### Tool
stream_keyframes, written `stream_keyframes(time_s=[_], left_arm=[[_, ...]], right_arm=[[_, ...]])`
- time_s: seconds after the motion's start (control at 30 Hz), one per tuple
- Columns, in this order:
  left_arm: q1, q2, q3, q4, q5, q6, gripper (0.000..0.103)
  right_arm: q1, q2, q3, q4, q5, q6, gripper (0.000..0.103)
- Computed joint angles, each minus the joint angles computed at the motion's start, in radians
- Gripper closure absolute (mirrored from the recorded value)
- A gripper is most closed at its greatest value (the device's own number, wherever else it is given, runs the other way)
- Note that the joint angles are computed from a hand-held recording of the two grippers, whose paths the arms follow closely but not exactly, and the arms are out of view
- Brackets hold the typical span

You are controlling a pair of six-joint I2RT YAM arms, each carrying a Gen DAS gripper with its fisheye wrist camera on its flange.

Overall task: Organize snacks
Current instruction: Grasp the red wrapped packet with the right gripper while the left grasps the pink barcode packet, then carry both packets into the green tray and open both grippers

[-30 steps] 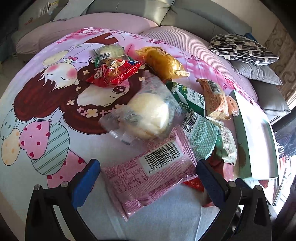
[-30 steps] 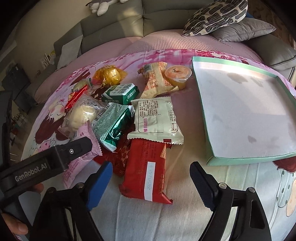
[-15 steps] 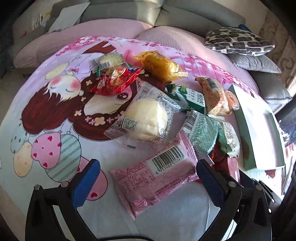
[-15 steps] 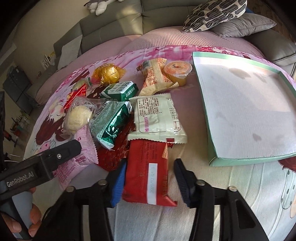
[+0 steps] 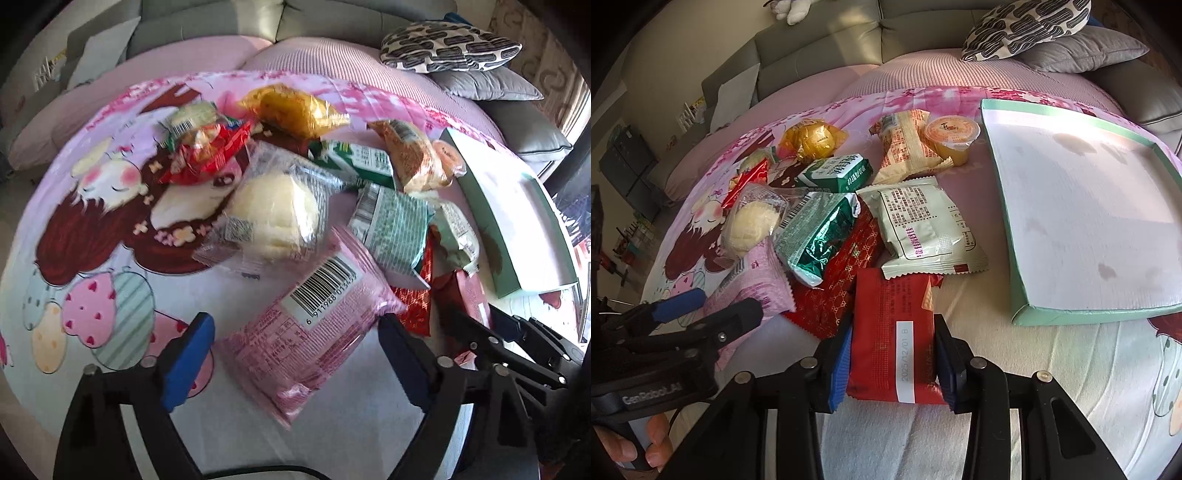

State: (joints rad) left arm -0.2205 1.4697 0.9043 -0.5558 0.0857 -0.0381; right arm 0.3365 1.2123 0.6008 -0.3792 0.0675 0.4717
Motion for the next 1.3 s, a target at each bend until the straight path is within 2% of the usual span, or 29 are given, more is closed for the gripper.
stream_keyframes(time_s=[0.1, 0.17, 0.2, 0.33, 0.37, 0.57, 0.9, 1.3], left_arm=[[-0.006, 0.027, 0.005, 0.01, 0.002, 0.021, 0.023], [-0.001, 0.04, 0.01, 0.006, 0.019, 0.025, 0.037], [-0.001, 0.041, 0.009, 0.007, 0.023, 0.027, 0.039], [-0.008, 0.029, -0.002, 0.014, 0.031, 0.037, 0.06], [-0.008, 0.021, -0.006, 0.012, 0.034, 0.035, 0.061], [0.001, -0.039, -0.029, -0.016, 0.031, 0.038, 0.063], [-0.005, -0.156, -0.004, -0.06, 0.03, 0.005, 0.063], [-0.123, -0.088, 0.139, -0.037, -0.001, -0.095, 0.063]], right_arm=[[0.001, 0.003, 0.0, 0.001, 0.0, -0.002, 0.061], [0.0, 0.003, -0.001, 0.002, -0.002, -0.002, 0.061], [0.0, 0.004, 0.0, 0.002, -0.003, -0.003, 0.061], [-0.003, -0.001, 0.002, -0.006, -0.006, -0.009, 0.061], [-0.003, -0.004, 0.001, -0.008, -0.007, -0.009, 0.061], [-0.014, -0.041, -0.008, -0.018, -0.031, -0.018, 0.061], [-0.03, -0.203, -0.006, -0.075, -0.028, -0.016, 0.061], [-0.128, -0.302, 0.05, -0.159, -0.021, -0.046, 0.061]])
